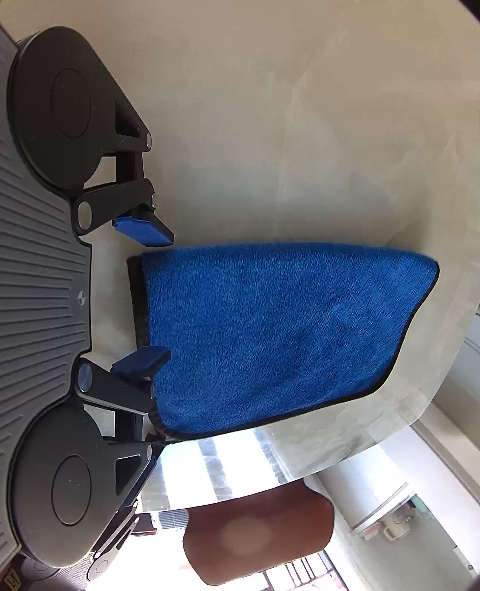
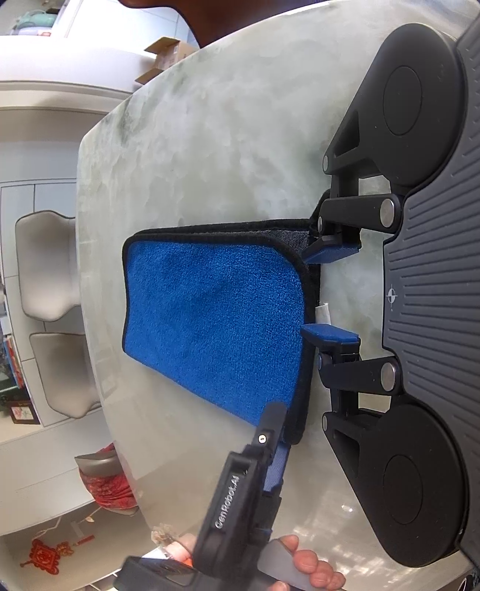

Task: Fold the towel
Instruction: 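Grasp the blue strip's end with the right gripper while the left gripper grasps its side edge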

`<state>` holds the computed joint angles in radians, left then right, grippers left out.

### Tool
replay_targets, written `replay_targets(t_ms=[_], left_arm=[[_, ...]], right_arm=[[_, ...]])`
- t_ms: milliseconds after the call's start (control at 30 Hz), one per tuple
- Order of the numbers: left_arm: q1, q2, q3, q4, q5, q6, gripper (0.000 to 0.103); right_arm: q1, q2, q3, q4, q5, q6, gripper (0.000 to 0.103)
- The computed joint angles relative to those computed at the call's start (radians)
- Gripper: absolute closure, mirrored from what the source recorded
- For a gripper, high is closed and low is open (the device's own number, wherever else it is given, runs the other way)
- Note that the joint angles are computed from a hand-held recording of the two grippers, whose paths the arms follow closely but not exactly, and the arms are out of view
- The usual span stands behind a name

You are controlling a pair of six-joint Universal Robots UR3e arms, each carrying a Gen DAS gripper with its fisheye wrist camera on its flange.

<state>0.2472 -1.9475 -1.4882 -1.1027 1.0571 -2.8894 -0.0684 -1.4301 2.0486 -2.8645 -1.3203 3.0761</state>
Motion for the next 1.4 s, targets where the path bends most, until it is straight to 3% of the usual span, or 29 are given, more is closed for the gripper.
replay_targets(t_ms=[67,233,533,667,900,933,1000,1067,1167,1400], left_arm=[[-0.028,-0.005,0.013,0.007,0.033,0.01,0.064],[-0.048,-0.028,0.041,0.02,0.05,0.013,0.089],[-0.041,-0.062,0.128,-0.056,0.014,-0.002,0.09],[-0.043,-0.088,0.184,-0.086,0.007,-0.015,0.09],[-0.025,-0.078,0.225,-0.147,-0.02,-0.006,0.086],[-0.023,-0.075,0.229,-0.152,-0.021,0.001,0.083],[-0.019,-0.067,0.232,-0.156,-0.02,0.014,0.066],[-0.012,-0.042,0.204,-0.117,-0.015,0.04,0.046],[0.008,0.032,0.1,-0.006,-0.009,0.183,0.042],[0.08,0.231,-0.307,0.433,-0.09,0.762,0.042]], right_arm=[[0.012,0.01,-0.006,-0.009,-0.006,-0.014,0.064],[0.059,0.056,-0.021,-0.067,-0.014,-0.081,0.063],[0.169,0.19,-0.066,-0.244,-0.022,-0.358,0.051],[0.197,0.251,-0.098,-0.251,-0.03,-0.419,0.051],[0.235,0.345,-0.134,-0.33,-0.074,-0.421,0.051],[0.235,0.356,-0.138,-0.345,-0.077,-0.405,0.052],[0.23,0.365,-0.152,-0.338,-0.084,-0.376,0.064],[0.22,0.361,-0.162,-0.318,-0.079,-0.359,0.082],[0.198,0.334,-0.152,-0.319,-0.052,-0.35,0.091],[0.108,0.271,-0.187,-0.208,0.085,-0.327,0.094]])
